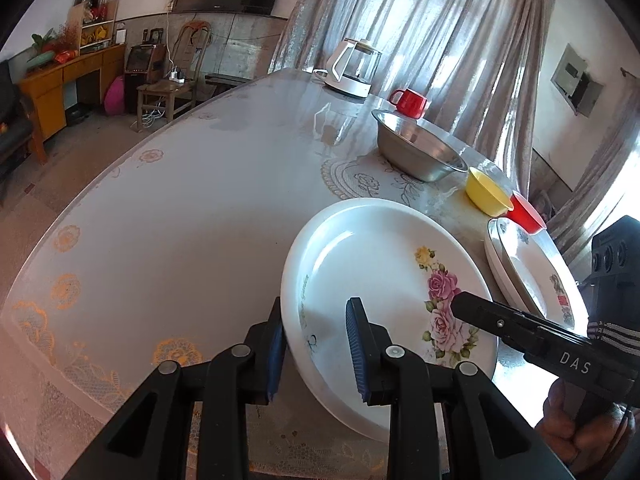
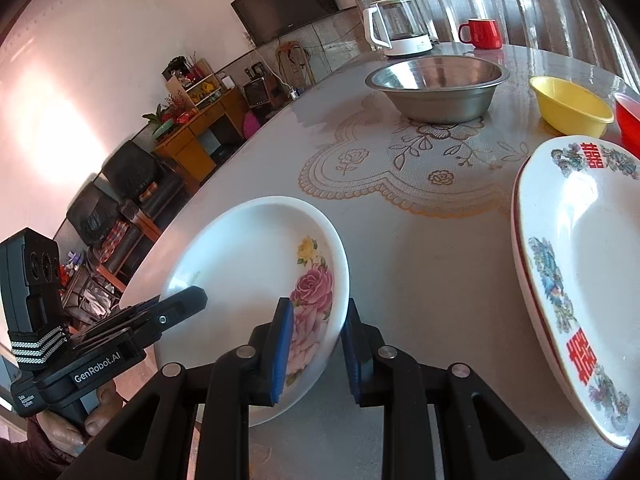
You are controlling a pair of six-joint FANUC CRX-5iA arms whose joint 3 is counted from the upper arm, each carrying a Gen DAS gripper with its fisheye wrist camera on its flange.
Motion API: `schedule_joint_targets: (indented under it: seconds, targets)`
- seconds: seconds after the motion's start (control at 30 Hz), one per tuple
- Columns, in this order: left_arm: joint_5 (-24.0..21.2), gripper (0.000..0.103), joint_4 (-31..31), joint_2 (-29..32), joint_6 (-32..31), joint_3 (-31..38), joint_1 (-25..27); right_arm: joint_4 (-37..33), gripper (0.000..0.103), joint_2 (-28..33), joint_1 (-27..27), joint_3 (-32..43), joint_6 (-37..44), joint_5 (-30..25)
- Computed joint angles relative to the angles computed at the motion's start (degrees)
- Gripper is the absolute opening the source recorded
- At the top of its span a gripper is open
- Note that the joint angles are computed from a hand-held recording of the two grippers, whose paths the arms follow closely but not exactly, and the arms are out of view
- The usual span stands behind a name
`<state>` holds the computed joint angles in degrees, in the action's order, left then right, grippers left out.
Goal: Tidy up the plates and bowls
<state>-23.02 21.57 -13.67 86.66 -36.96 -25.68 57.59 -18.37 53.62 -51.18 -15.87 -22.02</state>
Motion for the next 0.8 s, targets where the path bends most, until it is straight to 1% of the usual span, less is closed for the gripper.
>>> schedule_joint_targets:
  seconds: [0.23,0.43,0.63,0.73,0.8]
  targets:
    - [-0.1,0.028,0.6,0.0,-0.9,0.6,-0.7,5.2,0.024,-2.5,-1.2,-2.0,-4.8,0.9]
    - [0.7,0.029,2.2,0.8,-2.9,1.9,-2.4,6.8,0.024,-5.0,-1.4,-3.2,-7.2,-0.6]
    - [2.2,0.030,5.6,2.3,-7.6,3.2,-4.9,7.8,0.024,-9.1,-0.1,-5.0,-9.7,-5.0]
    - [2.8,0.030,7.1,3.8,-10.0,4.8,-6.6,7.8,0.024,-11.5,1.3,-5.9,-11.1,-8.5]
    - [3.2,0.030,9.2,4.9,-12.6,5.8,-7.9,7.1,0.024,-13.4,2.7,-6.7,-11.9,-11.6]
